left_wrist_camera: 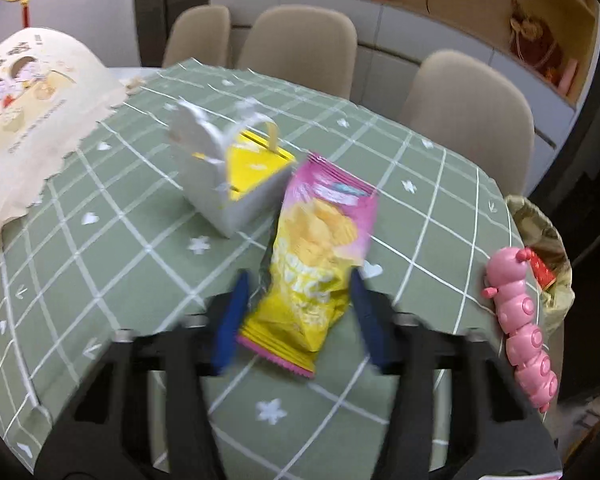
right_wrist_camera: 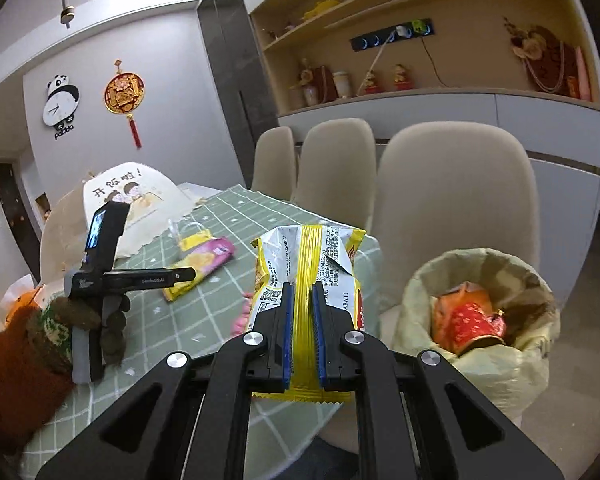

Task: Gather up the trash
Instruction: 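Carry the chip bag and yellow wrapper over the yellow trash bag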

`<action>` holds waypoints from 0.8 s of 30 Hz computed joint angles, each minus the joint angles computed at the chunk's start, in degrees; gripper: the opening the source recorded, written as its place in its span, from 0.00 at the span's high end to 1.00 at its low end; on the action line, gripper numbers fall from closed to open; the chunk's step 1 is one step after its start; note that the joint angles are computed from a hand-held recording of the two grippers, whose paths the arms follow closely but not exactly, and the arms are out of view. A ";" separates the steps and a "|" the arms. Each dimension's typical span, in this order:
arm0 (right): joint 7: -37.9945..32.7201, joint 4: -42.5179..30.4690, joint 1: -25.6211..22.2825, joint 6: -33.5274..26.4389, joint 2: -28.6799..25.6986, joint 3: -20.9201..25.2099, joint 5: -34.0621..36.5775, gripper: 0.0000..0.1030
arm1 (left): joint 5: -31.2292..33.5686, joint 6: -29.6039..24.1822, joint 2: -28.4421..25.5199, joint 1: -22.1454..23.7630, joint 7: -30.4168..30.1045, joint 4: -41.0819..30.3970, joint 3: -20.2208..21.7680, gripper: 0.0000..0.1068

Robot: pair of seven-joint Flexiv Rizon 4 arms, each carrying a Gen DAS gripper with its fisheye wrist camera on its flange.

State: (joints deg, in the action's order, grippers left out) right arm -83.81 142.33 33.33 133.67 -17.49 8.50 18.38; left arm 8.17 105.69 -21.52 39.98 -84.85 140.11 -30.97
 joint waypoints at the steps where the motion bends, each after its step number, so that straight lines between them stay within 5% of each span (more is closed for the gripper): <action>1: 0.74 0.55 -1.45 0.55 -0.22 0.24 -1.41 0.90 | -0.20 0.55 0.07 -1.03 -0.18 0.00 0.88 0.80; 3: 2.46 1.17 -4.18 1.49 -0.82 0.62 -4.30 0.90 | -0.47 2.76 1.03 -4.75 -0.95 0.29 4.53 0.87; 7: 8.39 2.17 -11.96 3.64 -2.49 1.69 -14.49 0.90 | 2.79 7.41 4.81 -3.45 -6.46 2.88 3.23 0.88; 12: 9.97 2.10 -15.14 4.55 -3.36 1.04 -21.09 0.90 | 2.10 10.60 11.22 -11.79 -9.94 4.86 9.41 0.88; 20: 2.67 2.15 -13.55 3.60 -0.87 -1.85 -17.51 0.90 | 3.87 7.22 15.60 -21.73 -14.81 3.32 12.99 0.88; 24: 0.45 1.96 -15.12 2.48 0.15 -2.57 -17.01 0.90 | 9.22 3.72 14.31 -19.49 -19.35 0.22 7.27 0.87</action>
